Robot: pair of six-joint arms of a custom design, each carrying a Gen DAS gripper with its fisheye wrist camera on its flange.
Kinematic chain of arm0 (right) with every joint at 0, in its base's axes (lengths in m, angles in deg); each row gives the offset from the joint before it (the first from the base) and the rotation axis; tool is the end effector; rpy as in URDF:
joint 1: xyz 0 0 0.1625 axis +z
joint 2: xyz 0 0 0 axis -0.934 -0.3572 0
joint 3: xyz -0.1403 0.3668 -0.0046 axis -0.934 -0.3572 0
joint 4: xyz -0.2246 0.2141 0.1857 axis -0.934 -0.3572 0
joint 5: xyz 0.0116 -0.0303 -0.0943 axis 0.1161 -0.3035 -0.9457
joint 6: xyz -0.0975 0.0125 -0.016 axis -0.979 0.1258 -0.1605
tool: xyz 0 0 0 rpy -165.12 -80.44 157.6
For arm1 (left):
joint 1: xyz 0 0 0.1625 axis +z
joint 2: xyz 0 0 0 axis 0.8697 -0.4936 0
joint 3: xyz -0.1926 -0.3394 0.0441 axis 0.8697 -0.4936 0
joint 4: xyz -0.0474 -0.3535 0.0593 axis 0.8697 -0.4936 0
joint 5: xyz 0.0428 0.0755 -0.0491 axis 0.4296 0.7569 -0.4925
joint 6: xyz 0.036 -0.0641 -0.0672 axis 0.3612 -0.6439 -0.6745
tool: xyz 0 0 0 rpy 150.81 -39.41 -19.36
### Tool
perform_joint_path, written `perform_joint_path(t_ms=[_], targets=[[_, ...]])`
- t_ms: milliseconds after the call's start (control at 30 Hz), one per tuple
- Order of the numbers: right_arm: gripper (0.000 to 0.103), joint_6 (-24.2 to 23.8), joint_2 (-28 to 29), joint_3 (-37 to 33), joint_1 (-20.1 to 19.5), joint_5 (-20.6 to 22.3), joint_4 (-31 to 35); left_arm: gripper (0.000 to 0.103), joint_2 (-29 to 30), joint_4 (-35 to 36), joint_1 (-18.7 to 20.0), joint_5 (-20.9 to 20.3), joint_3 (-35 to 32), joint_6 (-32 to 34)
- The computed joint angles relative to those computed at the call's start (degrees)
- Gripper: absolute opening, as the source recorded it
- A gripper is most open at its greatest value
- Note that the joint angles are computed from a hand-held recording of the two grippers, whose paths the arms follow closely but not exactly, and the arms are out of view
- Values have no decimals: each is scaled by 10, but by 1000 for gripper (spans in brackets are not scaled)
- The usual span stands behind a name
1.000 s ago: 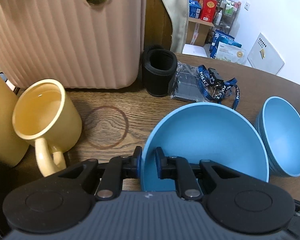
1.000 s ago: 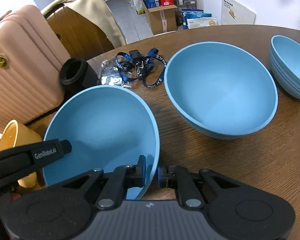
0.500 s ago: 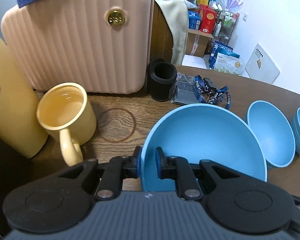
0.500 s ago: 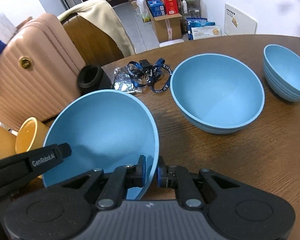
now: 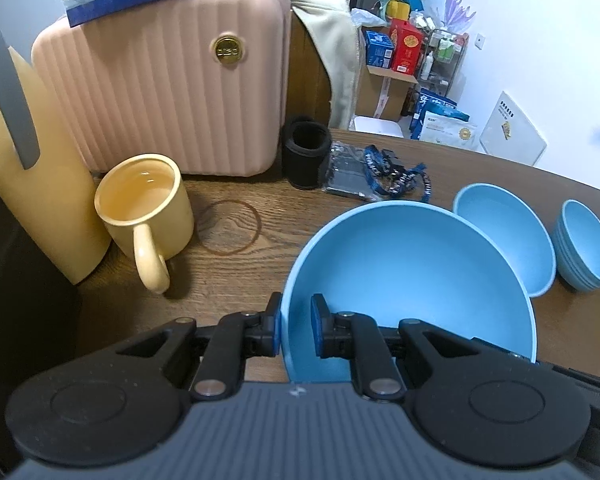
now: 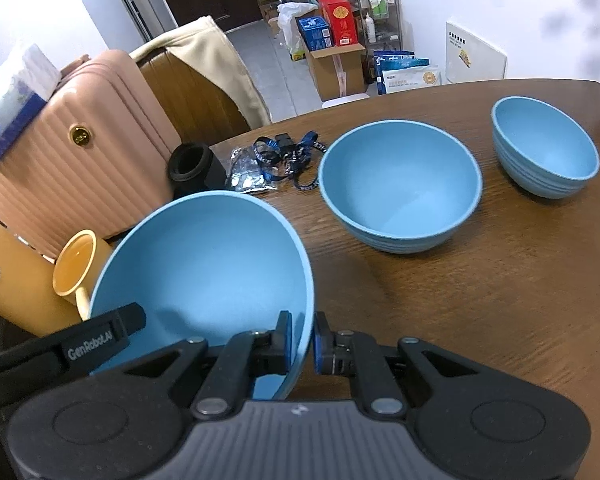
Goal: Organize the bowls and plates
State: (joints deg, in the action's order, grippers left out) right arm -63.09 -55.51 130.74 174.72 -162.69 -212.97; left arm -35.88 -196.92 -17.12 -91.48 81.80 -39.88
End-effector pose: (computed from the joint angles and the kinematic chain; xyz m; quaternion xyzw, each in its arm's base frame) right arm 0.2246 -0.5598 0.2442 -0.0685 -0.9030 0.3113 0.2881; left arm -0.3396 -0.6069 0.1665 0.1401 0.8979 -0.2584 0.3276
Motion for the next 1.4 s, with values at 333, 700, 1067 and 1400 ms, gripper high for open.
perform_joint_path(t_ms=[333, 700, 1067, 1400], targets=[[10, -13, -65, 67, -6, -6, -27, 15, -5, -1, -36, -11, 33, -38], [10, -38, -154, 144, -48, -5, -48, 15, 47, 14, -77, -40, 15, -69], [10, -54, -263, 216, -121, -4, -63, 15, 128, 18, -117, -92, -33, -61], [10, -85, -360, 268, -204, 11, -76, 15, 207, 16, -147, -139, -93, -42]])
